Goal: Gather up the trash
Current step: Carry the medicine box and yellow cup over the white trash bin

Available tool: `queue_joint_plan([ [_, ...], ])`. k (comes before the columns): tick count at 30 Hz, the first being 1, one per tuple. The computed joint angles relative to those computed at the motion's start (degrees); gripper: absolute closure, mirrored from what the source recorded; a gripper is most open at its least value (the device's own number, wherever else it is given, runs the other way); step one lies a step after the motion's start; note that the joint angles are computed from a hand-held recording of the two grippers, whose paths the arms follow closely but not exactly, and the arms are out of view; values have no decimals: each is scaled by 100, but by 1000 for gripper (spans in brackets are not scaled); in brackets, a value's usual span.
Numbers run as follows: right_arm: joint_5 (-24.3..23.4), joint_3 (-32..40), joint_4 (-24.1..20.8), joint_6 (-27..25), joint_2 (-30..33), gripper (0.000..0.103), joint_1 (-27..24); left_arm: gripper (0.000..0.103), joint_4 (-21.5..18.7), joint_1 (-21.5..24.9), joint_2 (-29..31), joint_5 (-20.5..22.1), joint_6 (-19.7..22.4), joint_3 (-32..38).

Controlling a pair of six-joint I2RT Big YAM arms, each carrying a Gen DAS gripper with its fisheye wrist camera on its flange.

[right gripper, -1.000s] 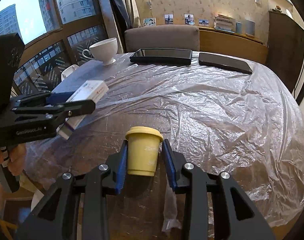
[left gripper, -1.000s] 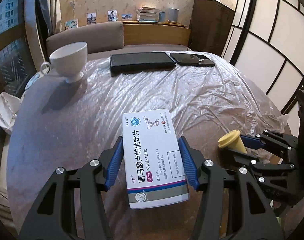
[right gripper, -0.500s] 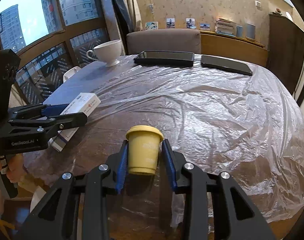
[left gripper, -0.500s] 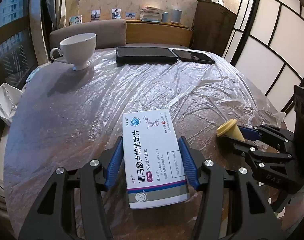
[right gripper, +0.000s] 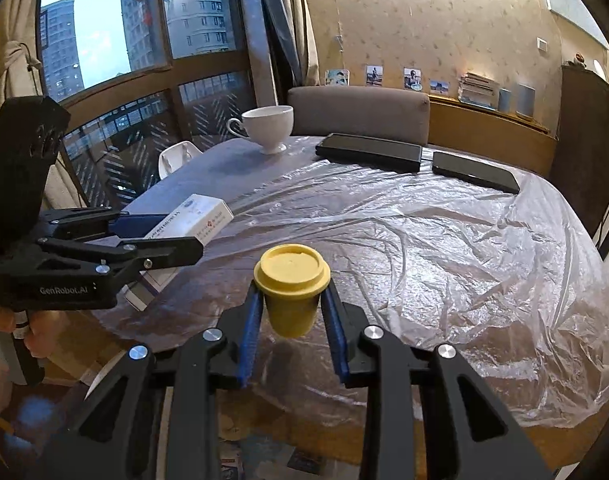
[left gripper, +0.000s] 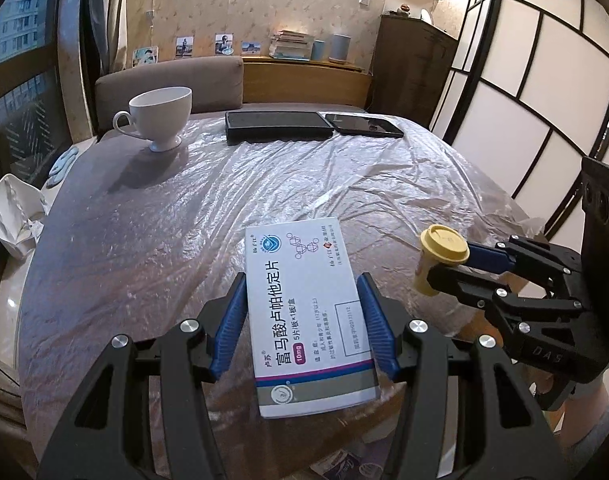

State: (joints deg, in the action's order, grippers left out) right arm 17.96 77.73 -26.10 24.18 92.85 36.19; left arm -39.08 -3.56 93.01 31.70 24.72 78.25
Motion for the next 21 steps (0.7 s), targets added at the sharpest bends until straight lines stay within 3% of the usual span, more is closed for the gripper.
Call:
queue_joint_plan([
  [14, -49, -516, 27, 140, -494, 73, 262, 47, 249, 54, -672, 12, 506, -783],
  [21, -22, -717, -59, 254, -638, 73, 390, 47, 130, 53, -888, 55, 758, -1046],
])
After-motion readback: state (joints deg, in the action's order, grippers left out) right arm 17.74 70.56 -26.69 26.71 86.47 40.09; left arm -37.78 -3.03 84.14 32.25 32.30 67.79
